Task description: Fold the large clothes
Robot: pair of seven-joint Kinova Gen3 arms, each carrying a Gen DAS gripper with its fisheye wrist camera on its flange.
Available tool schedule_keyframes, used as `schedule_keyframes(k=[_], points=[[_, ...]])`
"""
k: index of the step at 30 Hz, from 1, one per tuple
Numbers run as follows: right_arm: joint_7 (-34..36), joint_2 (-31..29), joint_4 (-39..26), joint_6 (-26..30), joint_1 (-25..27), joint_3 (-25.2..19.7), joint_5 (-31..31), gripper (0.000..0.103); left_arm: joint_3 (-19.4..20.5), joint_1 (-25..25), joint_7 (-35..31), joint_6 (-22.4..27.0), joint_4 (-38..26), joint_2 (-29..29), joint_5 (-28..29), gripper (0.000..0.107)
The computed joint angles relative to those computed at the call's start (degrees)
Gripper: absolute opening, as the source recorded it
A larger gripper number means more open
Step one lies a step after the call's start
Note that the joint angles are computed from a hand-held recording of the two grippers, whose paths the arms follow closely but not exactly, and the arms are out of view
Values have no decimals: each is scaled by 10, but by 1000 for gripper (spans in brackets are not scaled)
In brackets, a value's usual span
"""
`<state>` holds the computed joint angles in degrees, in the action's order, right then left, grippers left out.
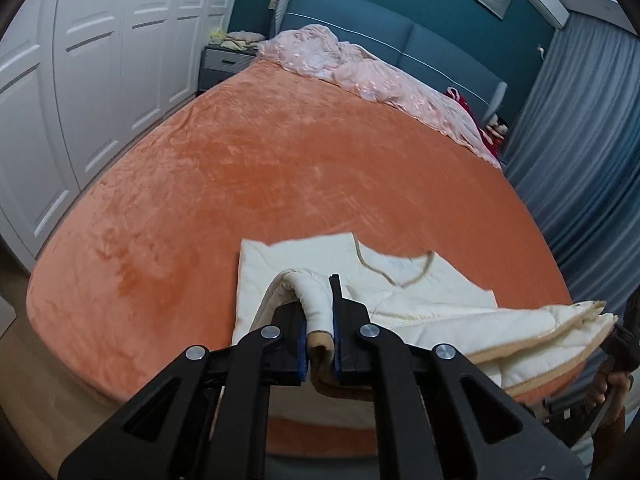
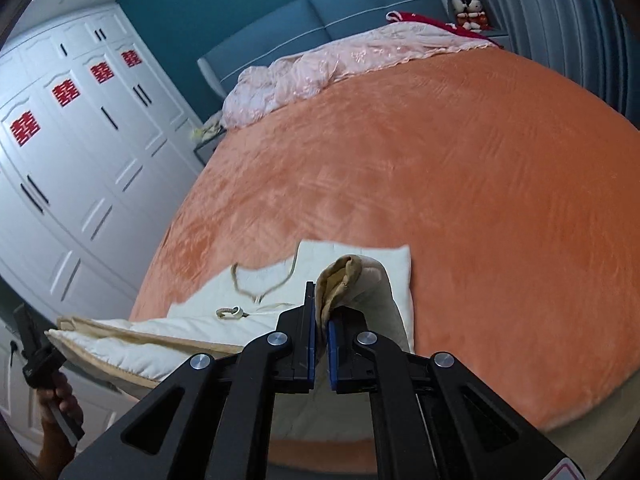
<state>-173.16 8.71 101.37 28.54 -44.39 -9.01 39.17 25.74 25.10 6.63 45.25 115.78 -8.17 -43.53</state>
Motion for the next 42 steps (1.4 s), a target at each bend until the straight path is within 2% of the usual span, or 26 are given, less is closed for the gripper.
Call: schedule_keyframes(k=[2,4,5,6,9,10,12,13,14,16,19,21,23,25,28,29,31,33,36,39,40,42], points=[[-35,46,-34,1,-28,40,47,5,-16,-17,13,-6,-18,53,-30,8],[-75,88,-66,16,-25,39,89,8,-33,-24,1,0,-45,106,-38,9],[-98,105,-76,12,-26,44,104,14,-50,-12,-1,12,-60,131,-43,11],[-121,115,-79,5,-34,60,111,15,-59,-9,-7,18,-74,153,-42,11],[-191,122,-67,-40,-85,140,116,25,-76,9,-34,35,-102,182,-23,16],[-214,123,-64,-44,-109,166,131,32,-81,16,-43,40,-109,187,-20,20],[-259,129,-64,-24,-159,208,178,41,-93,31,-41,32,-108,184,-21,27],[-272,132,-65,-12,-172,213,201,46,-96,37,-34,34,-108,184,-27,31],[-276,133,-66,-1,-174,208,219,50,-105,54,-29,45,-113,186,-33,33],[-258,135,-73,23,-151,166,236,53,-121,88,-32,85,-137,201,-43,38],[-215,144,-87,61,-120,108,239,54,-166,168,-7,155,-159,225,-102,70],[-196,147,-88,72,-114,92,234,55,-183,210,-2,201,-172,238,-141,75],[-187,152,-88,69,-106,83,226,55,-176,210,-18,219,-187,244,-143,76],[-192,156,-84,65,-104,81,217,55,-156,187,-25,209,-187,240,-140,76],[-178,166,-88,50,-90,81,189,55,-168,182,-32,195,-187,241,-130,76],[-166,170,-90,46,-83,80,174,55,-178,187,-35,191,-187,242,-125,76],[-136,180,-99,41,-73,80,140,56,-224,210,-52,166,-187,246,-103,76],[-103,192,-113,43,-62,80,105,56,-243,212,-68,143,-189,252,-83,76],[-58,209,-134,44,-46,81,55,60,-212,146,-92,74,-170,254,-53,76],[-4,230,-162,55,-23,73,-3,60,-177,66,-121,4,-158,262,17,76],[13,236,-170,59,-16,71,-21,60,-164,40,-128,-20,-152,264,39,74],[45,246,-180,52,-3,68,-49,60,-133,-12,-124,-66,-132,267,56,62]])
